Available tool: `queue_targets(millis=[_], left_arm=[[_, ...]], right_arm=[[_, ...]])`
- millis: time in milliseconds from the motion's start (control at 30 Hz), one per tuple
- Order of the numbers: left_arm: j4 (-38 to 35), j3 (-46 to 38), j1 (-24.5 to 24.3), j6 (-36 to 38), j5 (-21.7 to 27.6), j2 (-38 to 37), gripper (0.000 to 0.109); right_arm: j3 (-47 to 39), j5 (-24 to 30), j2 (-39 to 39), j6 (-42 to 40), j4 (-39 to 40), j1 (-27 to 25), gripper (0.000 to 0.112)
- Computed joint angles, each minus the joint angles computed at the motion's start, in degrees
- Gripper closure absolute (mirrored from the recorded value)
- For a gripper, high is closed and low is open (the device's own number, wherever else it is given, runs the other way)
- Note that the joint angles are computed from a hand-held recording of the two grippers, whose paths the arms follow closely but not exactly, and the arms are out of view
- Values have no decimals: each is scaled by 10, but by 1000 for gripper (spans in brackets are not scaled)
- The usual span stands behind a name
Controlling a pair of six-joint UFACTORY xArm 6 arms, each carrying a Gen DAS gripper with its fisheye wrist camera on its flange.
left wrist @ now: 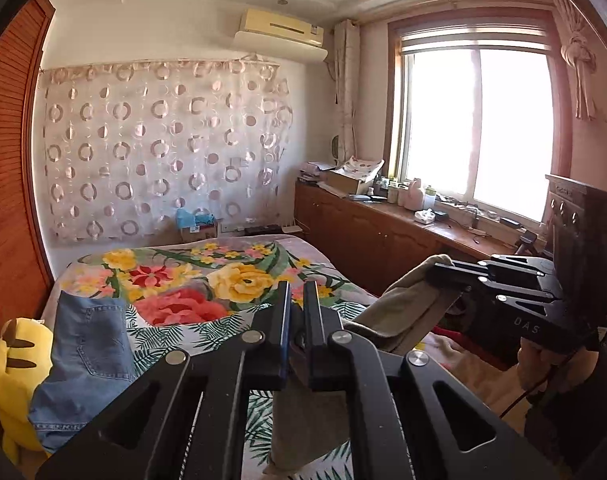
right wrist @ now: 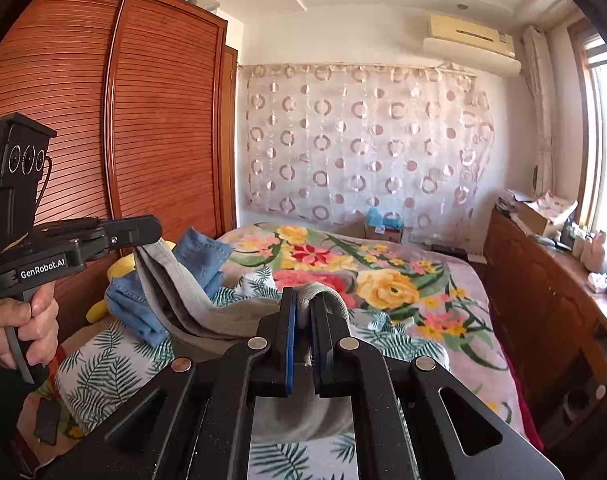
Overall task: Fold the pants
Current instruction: 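Lift the grey pants with both grippers and fold them over onto themselves, then lower the folded pants onto the bed and open the left gripper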
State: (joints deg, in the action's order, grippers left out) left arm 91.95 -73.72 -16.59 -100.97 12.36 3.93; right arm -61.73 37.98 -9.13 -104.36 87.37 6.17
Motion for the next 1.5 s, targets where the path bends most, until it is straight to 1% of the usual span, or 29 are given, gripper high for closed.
queue_targets(millis=[100,167,200,233,333,367,467,533,600,667,733,800,833,867,933,967,1067,1167,1200,1267,1400,1500], left_arm=[[-16,-14,21,16,-5,15,102],[-24,-29,39,22,-11,32,103],[-39,-44,51,39,-15,48,103],[-46,-47,53,47,-12,53,103],[-104,-86,71,110,-12,91,103],[-145,-109,79,150,-9,113,103],[-216,-160,87,224,2,147,103],[-229,-181,85,247,12,153,103],[-222,-187,83,247,16,147,103],[-205,-179,79,234,18,137,103],[-177,-148,73,206,18,116,103],[-142,-102,63,170,23,91,103],[-136,-90,63,162,21,86,103],[-126,-67,61,146,17,76,103],[-122,-16,53,128,10,60,103],[-132,-6,50,134,10,59,103],[-122,55,33,108,5,43,103],[-115,89,18,94,8,31,103],[-95,106,13,66,2,23,103],[-85,123,7,42,-3,13,103],[-73,145,-12,14,9,5,103],[-73,155,-13,-1,6,4,103]], right_arm=[[-41,-13,42,-3,2,14,106],[-74,-34,74,2,-3,32,106],[-94,-41,92,8,-8,39,106],[-122,-51,117,19,-18,48,106],[-197,-73,179,54,-52,70,106],[-232,-81,207,72,-69,78,106],[-344,-92,290,152,-135,97,106],[-415,-93,337,202,-176,104,106],[-471,-98,369,229,-196,109,106],[-494,-100,380,232,-193,112,106],[-489,-97,376,222,-179,111,106],[-446,-95,357,192,-152,110,106],[-422,-93,348,180,-144,108,106],[-412,-90,346,180,-147,107,106],[-369,-90,332,165,-141,105,106],[-349,-85,326,163,-139,102,106],[-295,-72,310,173,-155,96,106],[-258,-68,300,181,-170,96,106],[-243,-67,294,180,-171,94,106],[-229,-59,291,194,-183,90,106],[-198,-46,272,210,-201,81,106],[-183,-45,264,215,-214,78,106]])
